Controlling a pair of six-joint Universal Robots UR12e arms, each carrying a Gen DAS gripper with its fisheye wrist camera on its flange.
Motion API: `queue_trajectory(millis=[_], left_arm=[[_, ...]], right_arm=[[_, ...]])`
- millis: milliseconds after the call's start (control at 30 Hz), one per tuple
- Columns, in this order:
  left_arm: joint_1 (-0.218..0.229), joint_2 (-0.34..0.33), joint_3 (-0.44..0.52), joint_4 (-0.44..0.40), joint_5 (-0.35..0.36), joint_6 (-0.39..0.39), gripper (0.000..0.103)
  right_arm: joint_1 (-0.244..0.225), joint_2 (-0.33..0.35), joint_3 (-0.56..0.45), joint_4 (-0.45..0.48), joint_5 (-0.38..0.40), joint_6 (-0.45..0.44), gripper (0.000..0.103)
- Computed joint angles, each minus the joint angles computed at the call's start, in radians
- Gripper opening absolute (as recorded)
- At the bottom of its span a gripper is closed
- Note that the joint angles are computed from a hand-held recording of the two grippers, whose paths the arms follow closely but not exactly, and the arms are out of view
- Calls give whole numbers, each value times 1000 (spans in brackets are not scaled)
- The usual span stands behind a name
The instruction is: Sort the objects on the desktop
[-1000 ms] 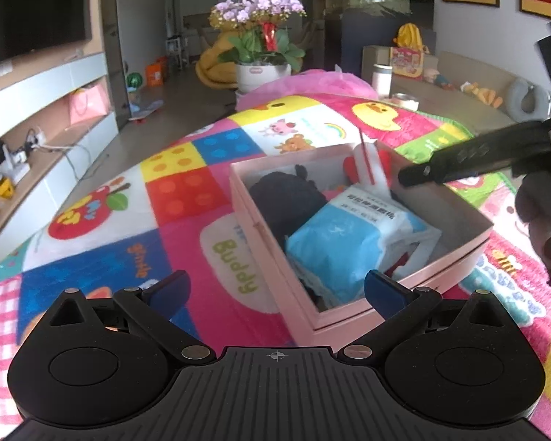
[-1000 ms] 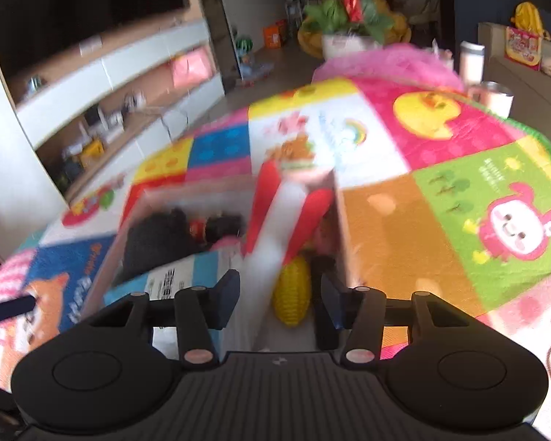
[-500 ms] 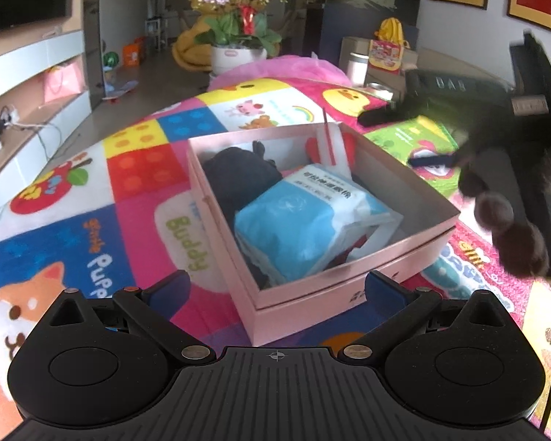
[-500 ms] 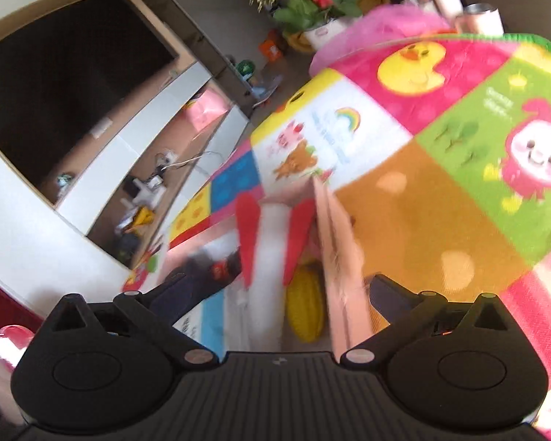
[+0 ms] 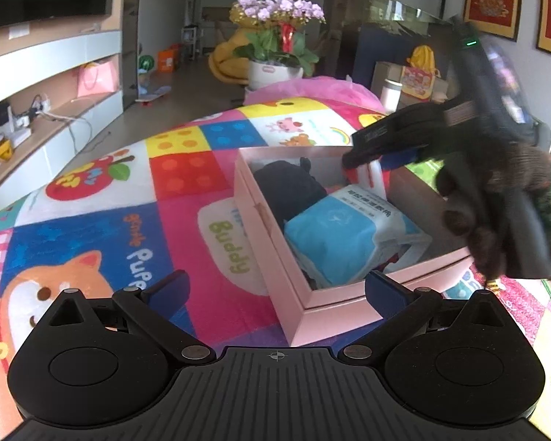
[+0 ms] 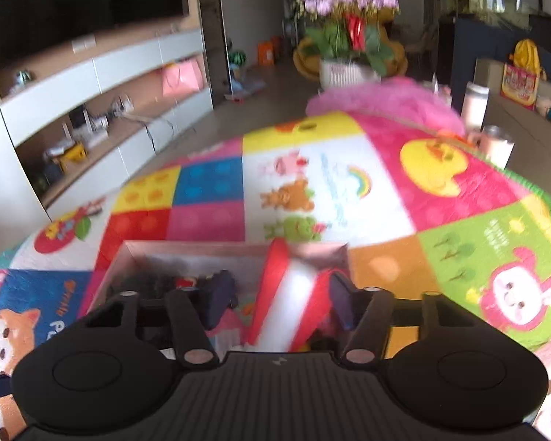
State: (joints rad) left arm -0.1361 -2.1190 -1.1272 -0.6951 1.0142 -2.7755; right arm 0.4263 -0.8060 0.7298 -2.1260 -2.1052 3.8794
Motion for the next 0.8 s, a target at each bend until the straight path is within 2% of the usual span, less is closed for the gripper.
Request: queue_trajectory(millis=[100, 167, 200, 233, 300, 333, 367, 433, 500, 533, 567, 600, 633, 667, 800], left_arm=[[3, -2, 0, -5, 1, 1, 103], [4, -2, 0, -5, -5, 0, 103], [4, -2, -1, -6, -6, 0, 103], [4, -3, 0, -6, -7, -1, 103], [3, -2, -1, -8, -9, -4, 103], [2, -2, -2, -8, -11, -3, 103], [2, 0, -5, -7, -12, 0, 103], [1, 4, -9, -5, -13, 13, 103], [3, 6, -13, -1, -29, 28, 103], [5, 7, -16, 2, -45, 32, 103], [6, 8, -19, 4, -63, 34, 103], [6, 9, -21, 4, -73, 34, 103], [5, 8, -22, 1, -83, 37, 103], [4, 9, -23, -4, -93, 42, 103], [-2, 8, -27, -27, -136, 62, 103]], right_arm=[[1, 18, -19, -18, 11, 5, 46], [2, -8, 33, -119, 56, -22, 46], [0, -17, 48, -142, 85, -29, 46], [-2, -25, 58, -138, 106, -19, 46], [0, -22, 47, -66, 67, 2, 46], [-3, -25, 51, -26, 63, 23, 43], [-9, -35, 74, -27, 78, 47, 40], [-10, -68, 139, -103, 94, 30, 39], [-8, -107, 210, -211, 111, -2, 42], [-3, -127, 247, -281, 101, -33, 54], [4, -142, 278, -339, 69, -53, 73], [11, -156, 305, -391, 27, -59, 83], [14, -168, 329, -427, -3, -53, 98], [12, -181, 352, -450, -7, -41, 103], [-17, -220, 419, -437, 122, 79, 103]])
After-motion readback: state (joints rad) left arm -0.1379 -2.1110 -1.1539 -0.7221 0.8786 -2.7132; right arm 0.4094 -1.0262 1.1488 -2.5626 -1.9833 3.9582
